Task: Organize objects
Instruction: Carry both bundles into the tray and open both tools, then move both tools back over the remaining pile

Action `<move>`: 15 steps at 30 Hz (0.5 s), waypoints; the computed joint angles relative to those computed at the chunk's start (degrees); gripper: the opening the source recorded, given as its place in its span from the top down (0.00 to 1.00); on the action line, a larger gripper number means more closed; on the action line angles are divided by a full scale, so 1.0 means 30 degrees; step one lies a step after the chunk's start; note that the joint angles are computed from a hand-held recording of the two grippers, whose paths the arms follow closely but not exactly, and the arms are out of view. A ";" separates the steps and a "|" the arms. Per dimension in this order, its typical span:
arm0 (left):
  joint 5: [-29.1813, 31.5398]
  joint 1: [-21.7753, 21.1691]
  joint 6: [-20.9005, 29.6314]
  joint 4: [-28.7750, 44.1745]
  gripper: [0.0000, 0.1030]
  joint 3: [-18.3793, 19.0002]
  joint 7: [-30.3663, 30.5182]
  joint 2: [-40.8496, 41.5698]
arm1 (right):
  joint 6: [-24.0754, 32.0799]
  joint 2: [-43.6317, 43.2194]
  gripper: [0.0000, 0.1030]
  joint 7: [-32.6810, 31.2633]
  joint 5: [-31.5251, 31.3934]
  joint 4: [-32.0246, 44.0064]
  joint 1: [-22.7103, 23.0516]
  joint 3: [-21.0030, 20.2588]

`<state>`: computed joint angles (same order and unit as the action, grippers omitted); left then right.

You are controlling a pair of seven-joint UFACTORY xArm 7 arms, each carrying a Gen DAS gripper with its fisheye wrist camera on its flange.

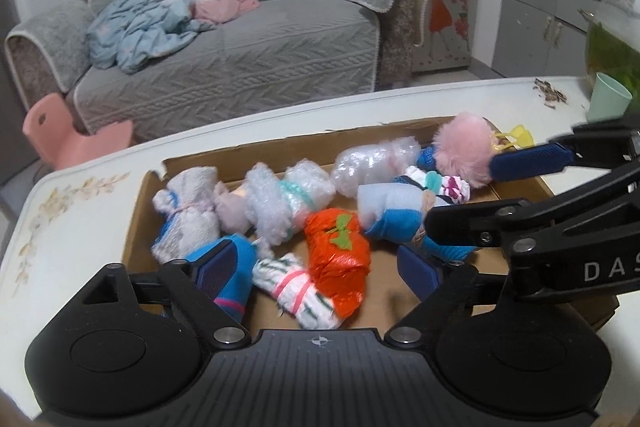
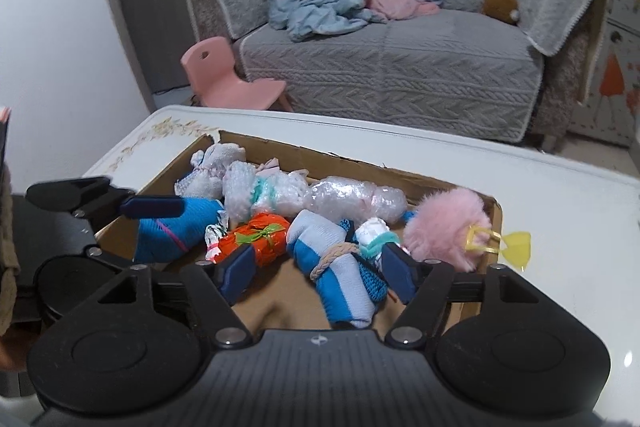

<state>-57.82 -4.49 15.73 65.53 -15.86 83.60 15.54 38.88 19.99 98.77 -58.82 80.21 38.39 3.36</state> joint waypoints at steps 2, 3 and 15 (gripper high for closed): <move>0.0364 -0.0066 0.0074 -0.0181 0.11 0.0263 -0.0739 -0.0233 | 0.0090 0.0139 0.30 0.0768 -0.0021 0.0195 0.0163 -0.0039; 0.0589 -0.0099 0.0093 -0.0293 0.11 0.0401 -0.1158 -0.0356 | 0.0240 0.0219 0.28 0.1017 -0.0007 0.0309 0.0257 -0.0045; -0.1090 0.0315 0.2182 -0.2146 0.06 0.1992 0.0004 -0.2918 | 0.1604 0.0044 0.18 0.2417 -0.0846 0.0811 0.1400 0.0208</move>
<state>-61.09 -3.55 22.27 59.09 -9.88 83.61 6.79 43.69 20.12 106.02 -61.36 82.64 42.59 3.99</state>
